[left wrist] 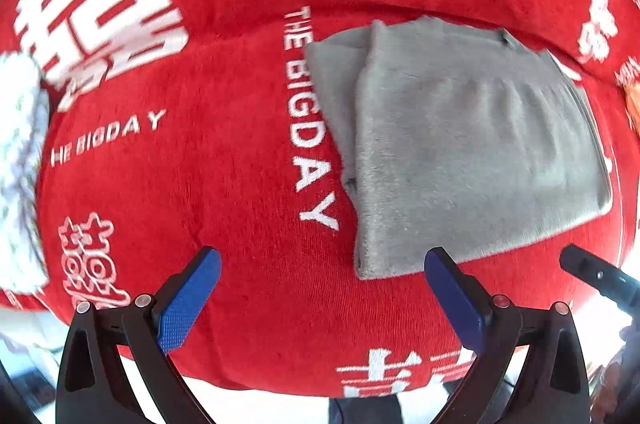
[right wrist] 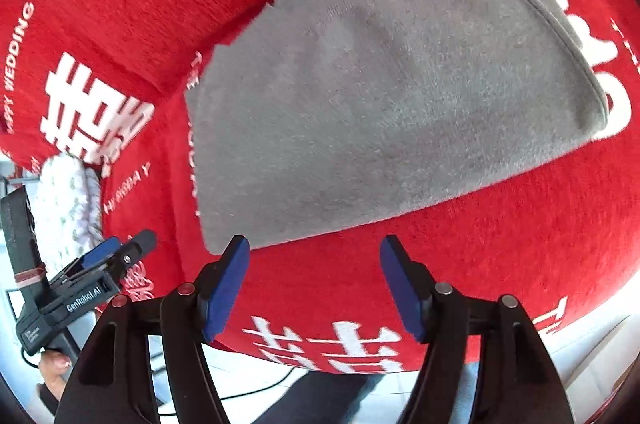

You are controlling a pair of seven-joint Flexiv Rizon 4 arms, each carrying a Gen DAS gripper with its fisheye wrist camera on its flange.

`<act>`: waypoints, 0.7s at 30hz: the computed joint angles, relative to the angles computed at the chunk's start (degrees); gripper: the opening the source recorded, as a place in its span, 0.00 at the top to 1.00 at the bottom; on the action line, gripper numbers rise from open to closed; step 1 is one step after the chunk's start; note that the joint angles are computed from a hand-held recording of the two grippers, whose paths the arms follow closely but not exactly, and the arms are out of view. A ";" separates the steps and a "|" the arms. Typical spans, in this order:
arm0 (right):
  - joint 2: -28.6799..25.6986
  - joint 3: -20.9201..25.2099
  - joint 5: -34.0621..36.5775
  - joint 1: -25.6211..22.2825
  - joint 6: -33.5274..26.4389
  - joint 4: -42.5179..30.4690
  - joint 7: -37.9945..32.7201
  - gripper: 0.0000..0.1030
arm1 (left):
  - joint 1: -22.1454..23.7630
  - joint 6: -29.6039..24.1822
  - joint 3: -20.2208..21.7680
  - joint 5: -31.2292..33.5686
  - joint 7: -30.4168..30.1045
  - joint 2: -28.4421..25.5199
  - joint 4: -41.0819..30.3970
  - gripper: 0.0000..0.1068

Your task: Fold small clothes

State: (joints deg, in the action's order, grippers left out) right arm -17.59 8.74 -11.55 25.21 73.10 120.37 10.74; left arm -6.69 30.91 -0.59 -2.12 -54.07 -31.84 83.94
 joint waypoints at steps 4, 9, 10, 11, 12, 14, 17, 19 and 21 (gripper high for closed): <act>0.84 -7.85 -8.58 6.57 7.76 4.18 15.26 0.31 | -1.14 -2.34 -0.03 2.73 3.28 1.19 -0.92 0.05; 3.69 -18.14 -24.43 13.98 12.83 9.32 32.83 0.31 | -3.79 -6.30 1.25 7.62 1.80 2.02 -2.67 0.05; 5.02 -20.50 -28.79 15.59 13.29 10.89 37.12 0.31 | -4.22 -6.64 1.36 8.42 1.39 2.43 -2.46 0.05; 6.26 -22.36 -33.09 16.60 13.65 12.30 40.97 0.31 | -4.80 -6.83 1.51 9.48 0.78 2.76 -2.25 0.05; 7.23 -23.46 -36.70 16.98 13.81 13.29 44.13 0.31 | -5.49 -6.93 1.71 10.76 0.11 3.24 -1.91 0.05; 10.12 -24.91 -44.77 17.08 13.63 15.82 51.80 0.31 | -6.74 -7.19 1.91 13.02 -1.20 4.59 -0.77 0.05; 15.86 -23.87 -57.72 15.11 10.52 19.13 64.32 0.31 | -8.11 -7.82 1.46 15.17 -2.15 6.76 1.38 0.05; 18.60 -21.28 -57.20 14.48 7.33 20.70 64.85 0.31 | -8.68 -7.16 0.98 15.63 -3.04 8.27 3.24 0.05; 20.51 -18.92 -58.50 13.29 5.31 21.77 67.27 0.31 | -9.13 -7.61 0.38 15.45 -3.90 9.41 4.47 0.05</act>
State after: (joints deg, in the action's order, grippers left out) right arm 2.92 -10.18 -70.05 38.50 78.40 142.14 78.01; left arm -15.81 23.30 -0.21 13.33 -57.96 -22.43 88.40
